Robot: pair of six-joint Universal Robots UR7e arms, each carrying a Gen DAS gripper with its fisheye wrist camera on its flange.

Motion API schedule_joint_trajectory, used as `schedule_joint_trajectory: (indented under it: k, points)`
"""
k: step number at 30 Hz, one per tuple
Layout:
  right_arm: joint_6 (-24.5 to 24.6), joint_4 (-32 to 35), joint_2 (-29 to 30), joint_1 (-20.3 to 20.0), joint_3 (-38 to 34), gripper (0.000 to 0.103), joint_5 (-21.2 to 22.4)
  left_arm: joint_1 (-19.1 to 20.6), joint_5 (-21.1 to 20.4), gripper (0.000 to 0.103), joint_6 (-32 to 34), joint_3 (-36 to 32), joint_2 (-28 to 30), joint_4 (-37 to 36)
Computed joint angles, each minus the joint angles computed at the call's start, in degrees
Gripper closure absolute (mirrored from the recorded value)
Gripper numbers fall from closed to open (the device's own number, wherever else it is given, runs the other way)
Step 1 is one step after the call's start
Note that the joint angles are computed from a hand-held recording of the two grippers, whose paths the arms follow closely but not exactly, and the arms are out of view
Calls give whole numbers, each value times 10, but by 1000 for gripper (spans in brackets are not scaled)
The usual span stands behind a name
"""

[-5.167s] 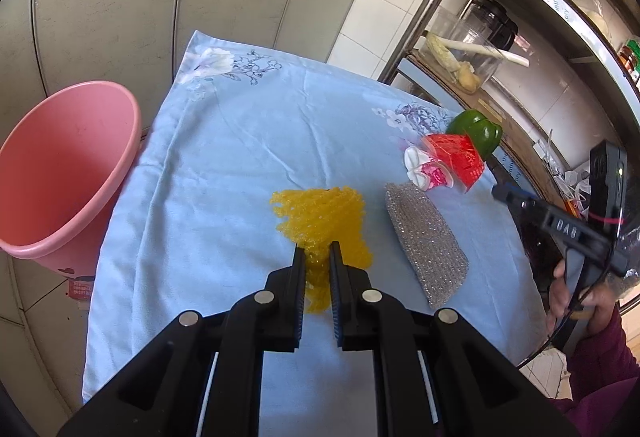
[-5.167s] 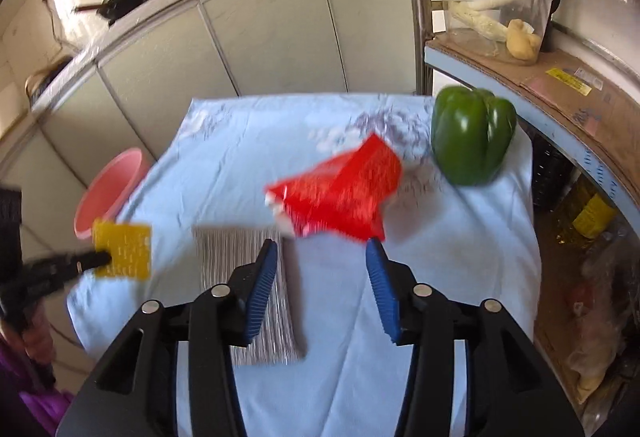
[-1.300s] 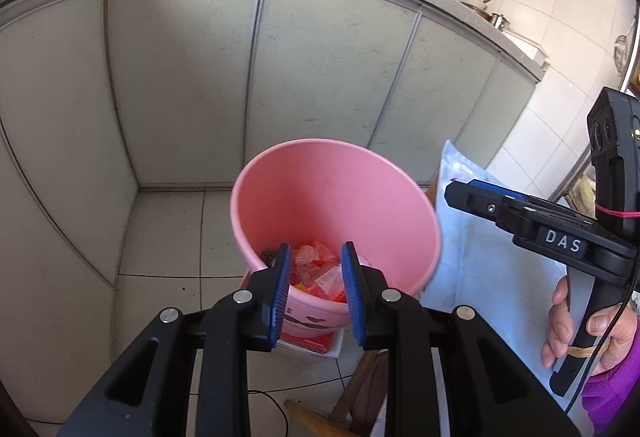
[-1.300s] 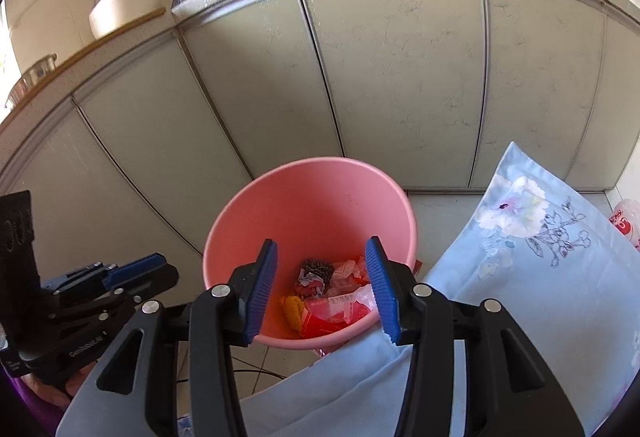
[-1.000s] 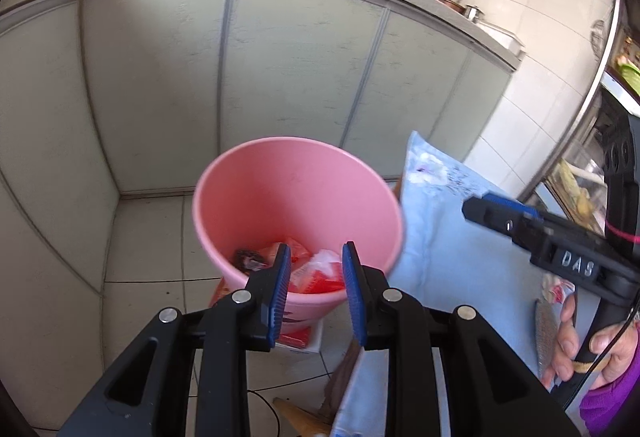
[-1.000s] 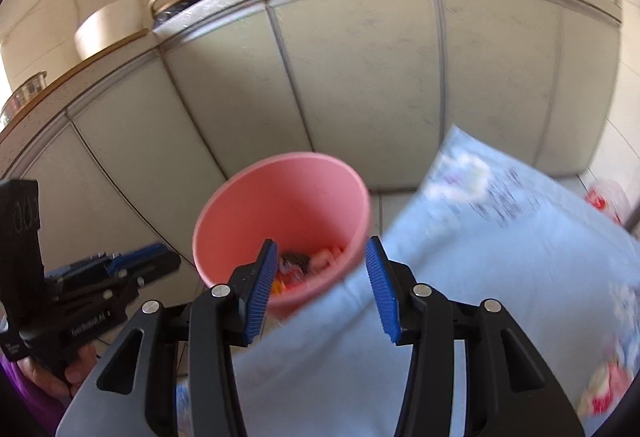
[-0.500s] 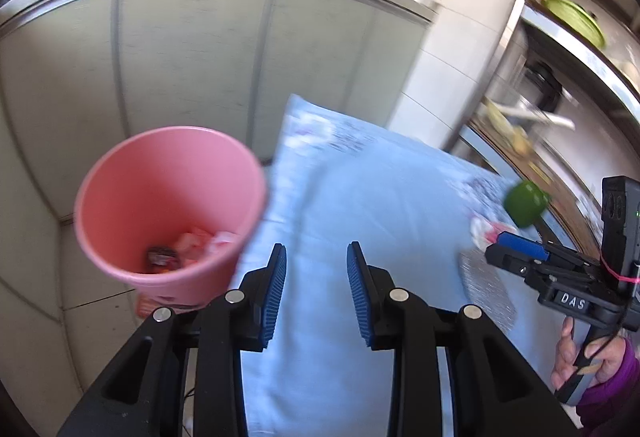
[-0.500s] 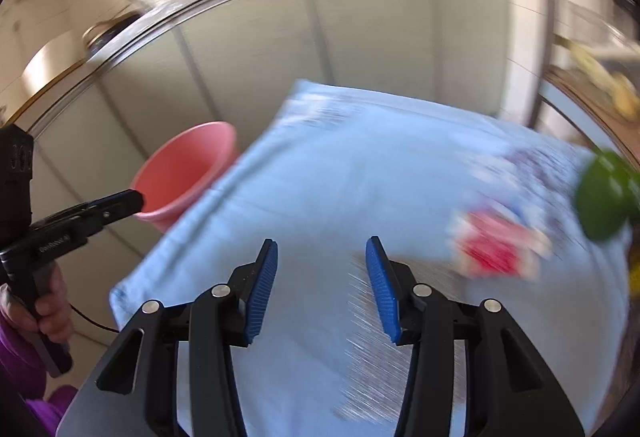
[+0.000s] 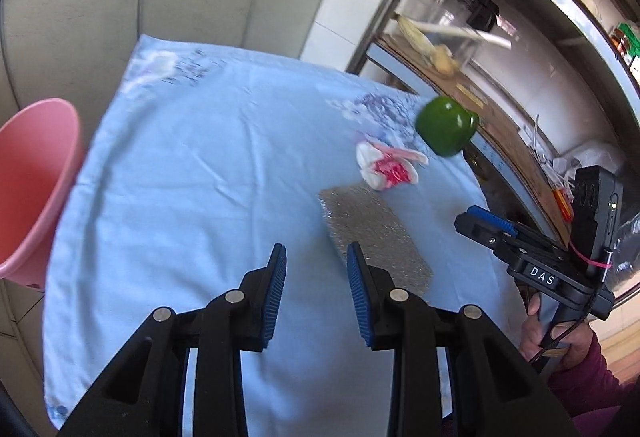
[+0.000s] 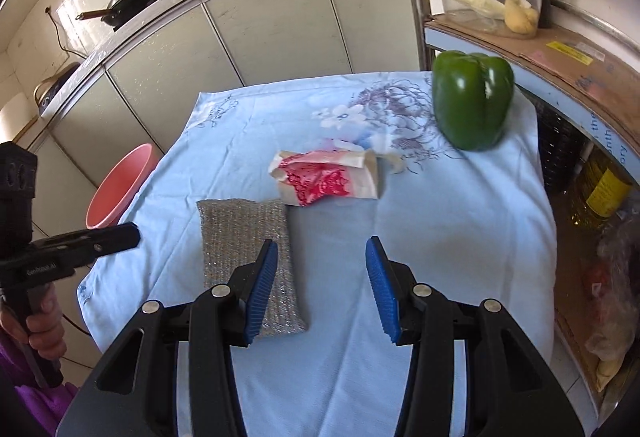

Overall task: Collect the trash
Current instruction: 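Grasp the silver scrubber pad with the left tool while the right tool grasps the pink-printed wrapper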

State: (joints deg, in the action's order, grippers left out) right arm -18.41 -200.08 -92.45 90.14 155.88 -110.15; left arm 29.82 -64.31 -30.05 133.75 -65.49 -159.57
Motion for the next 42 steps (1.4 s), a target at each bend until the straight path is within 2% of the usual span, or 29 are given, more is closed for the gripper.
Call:
schedule_joint_trajectory:
  k: [5, 9, 16, 20, 26, 30, 32, 36, 38, 39, 42]
  points:
    - [-14, 8, -17, -21, 3, 56, 23, 5, -15, 72, -1, -25, 47, 8]
    - [-39, 16, -16, -19, -10, 56, 23, 17, -24, 72, -11, -46, 72, 23]
    - [-122, 55, 12, 8, -65, 56, 4, 42, -60, 72, -38, -71, 98, 25]
    - [-173, 76, 40, 22, -102, 56, -13, 46, -61, 72, -39, -78, 106, 24]
    - [-227, 135, 77, 22, -149, 56, -31, 56, -70, 73, -48, -86, 114, 23]
    - [-244, 161, 96, 13, -167, 56, -36, 54, -73, 82, -45, -87, 115, 23]
    - [-254, 158, 108, 11, -171, 56, -48, 56, -75, 94, -44, -86, 113, 22]
    - [-254, 149, 113, 7, -173, 56, -52, 51, -70, 97, -29, -78, 100, 12]
    - [-243, 149, 112, 5, -172, 60, -51, 46, -60, 97, -20, -72, 89, 7]
    - [-240, 138, 115, 6, -171, 69, -57, 44, -57, 97, -18, -70, 85, 5]
    - [-218, 127, 110, 4, -169, 84, -55, 35, -35, 97, -14, -59, 63, -1]
